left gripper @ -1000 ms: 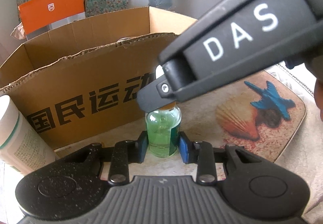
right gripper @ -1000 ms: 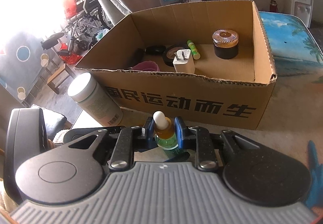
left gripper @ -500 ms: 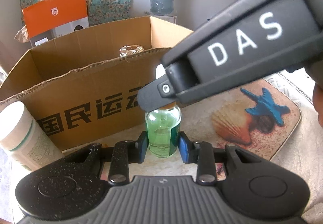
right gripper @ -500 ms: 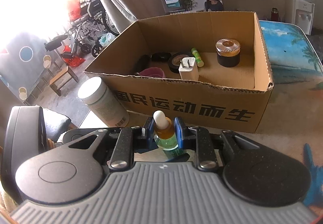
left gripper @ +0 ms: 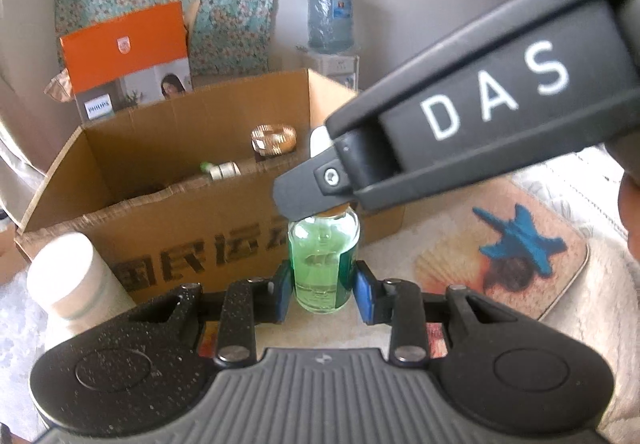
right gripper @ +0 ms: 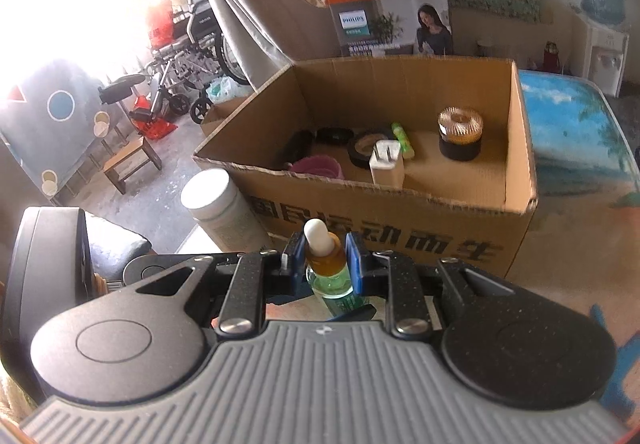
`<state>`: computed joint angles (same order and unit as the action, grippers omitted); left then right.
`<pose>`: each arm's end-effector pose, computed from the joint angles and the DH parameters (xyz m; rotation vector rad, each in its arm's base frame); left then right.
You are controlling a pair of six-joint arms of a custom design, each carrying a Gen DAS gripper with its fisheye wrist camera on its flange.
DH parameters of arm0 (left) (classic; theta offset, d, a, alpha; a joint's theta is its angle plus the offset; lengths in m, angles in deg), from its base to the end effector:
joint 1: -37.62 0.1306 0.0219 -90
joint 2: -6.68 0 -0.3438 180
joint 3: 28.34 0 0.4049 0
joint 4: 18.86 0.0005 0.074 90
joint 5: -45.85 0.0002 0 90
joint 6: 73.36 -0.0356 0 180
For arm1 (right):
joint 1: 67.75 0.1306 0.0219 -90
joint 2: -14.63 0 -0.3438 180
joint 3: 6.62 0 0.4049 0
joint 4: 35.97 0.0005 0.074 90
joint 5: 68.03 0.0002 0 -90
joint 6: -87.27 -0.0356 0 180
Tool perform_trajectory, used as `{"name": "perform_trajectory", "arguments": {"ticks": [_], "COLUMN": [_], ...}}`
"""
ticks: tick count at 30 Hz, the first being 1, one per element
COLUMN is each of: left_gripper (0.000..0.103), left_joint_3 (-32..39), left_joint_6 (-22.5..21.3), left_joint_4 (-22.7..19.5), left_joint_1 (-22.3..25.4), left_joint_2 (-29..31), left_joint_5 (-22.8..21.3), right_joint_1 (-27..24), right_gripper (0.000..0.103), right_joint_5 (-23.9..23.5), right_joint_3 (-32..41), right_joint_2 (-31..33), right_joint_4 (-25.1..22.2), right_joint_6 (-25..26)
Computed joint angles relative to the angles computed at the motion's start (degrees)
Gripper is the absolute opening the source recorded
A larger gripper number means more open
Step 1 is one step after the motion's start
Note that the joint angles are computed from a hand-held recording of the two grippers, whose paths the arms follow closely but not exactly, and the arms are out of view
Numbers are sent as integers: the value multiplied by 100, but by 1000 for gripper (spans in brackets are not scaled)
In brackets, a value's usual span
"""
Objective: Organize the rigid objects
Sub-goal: 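Lift the dropper bottle up with the right gripper, then carry the dropper bottle over the cardboard box with the right gripper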
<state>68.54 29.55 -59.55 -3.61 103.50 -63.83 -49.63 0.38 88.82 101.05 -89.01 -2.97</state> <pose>0.4205 -0.3533 0.4022 0.3726 2.2023 -0.1218 0.4496 0.1604 0.4626 -0.5509 2.2831 0.5991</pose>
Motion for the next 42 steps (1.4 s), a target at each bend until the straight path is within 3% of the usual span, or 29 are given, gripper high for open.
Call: {"name": "perform_trajectory", "arguments": {"ticks": [8, 14, 26, 32, 35, 39, 42], "left_gripper": [33, 33, 33, 33, 38, 39, 41], "left_joint_3": [645, 1733, 4321, 4966, 5157, 5221, 5233], "left_joint_6": [-228, -169, 740, 945, 979, 952, 904], "left_joint_4": [15, -336, -2033, -2631, -2839, -2930, -2893], "left_joint_1": [71, 335, 941, 1051, 1078, 1094, 1096], "left_joint_2": [145, 845, 2871, 3316, 3440, 3501, 3504], "left_joint_5": [-183, 170, 1451, 1715, 1784, 1854, 1842], "right_joint_1": [-95, -296, -590, -654, -633, -584, -515], "right_gripper": [20, 20, 20, 20, 20, 20, 20], "right_joint_5": [-202, -382, -515, -709, -685, -573, -323], "right_joint_3": [593, 1654, 4773, 5803, 6350, 7036, 8035], "right_joint_2": [31, 677, 3353, 4292, 4733, 5245, 5874], "right_joint_4": [-15, -280, -1815, -2344, -2682, -3139, -3774], "right_joint_6": [247, 523, 861, 867, 967, 1126, 1305]}}
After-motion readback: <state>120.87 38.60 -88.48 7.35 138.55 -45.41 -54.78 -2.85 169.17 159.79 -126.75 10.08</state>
